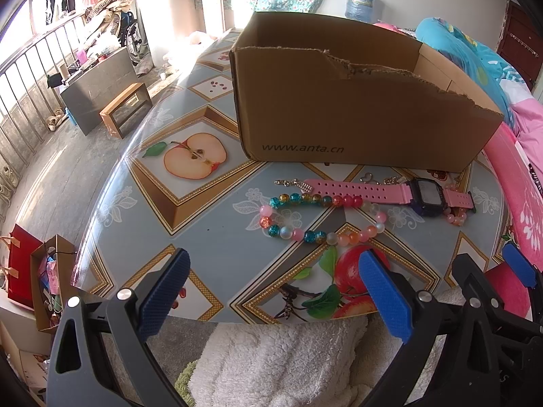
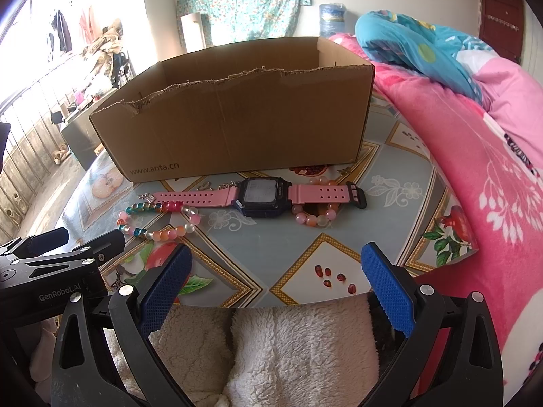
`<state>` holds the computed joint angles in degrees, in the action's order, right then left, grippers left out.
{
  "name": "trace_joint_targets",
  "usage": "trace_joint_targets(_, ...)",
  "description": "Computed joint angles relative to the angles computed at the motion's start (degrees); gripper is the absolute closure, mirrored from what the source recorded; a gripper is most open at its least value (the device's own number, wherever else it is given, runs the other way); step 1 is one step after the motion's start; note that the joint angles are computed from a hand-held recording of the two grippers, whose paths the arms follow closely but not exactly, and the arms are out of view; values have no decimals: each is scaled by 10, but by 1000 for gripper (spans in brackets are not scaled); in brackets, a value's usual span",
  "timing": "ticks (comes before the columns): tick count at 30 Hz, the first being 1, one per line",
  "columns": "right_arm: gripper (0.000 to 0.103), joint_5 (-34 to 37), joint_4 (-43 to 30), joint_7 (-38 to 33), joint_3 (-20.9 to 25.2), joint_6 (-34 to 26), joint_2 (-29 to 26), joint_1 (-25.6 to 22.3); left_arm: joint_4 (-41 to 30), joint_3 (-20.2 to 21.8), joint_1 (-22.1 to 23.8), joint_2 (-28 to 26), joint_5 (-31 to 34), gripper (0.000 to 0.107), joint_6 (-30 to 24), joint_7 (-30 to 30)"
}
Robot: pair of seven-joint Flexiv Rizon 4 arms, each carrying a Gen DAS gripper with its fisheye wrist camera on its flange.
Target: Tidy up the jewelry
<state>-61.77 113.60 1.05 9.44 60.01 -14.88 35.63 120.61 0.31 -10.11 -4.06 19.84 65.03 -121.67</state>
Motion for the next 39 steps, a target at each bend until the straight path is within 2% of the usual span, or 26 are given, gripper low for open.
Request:
trace_joint_targets(30,7,-10,4,15,-1,-5,1,0,10,-1,4,2,-12,9,8,9)
trace_joint_targets(34,7,-9,3,23,-1,-11,0,-1,35,-1,14,-5,-67,9,50,65)
trace_joint_targets(39,7,-29,-5,39,-8,11,-7,-4,108,-24,36,-13,-235,9,193,238)
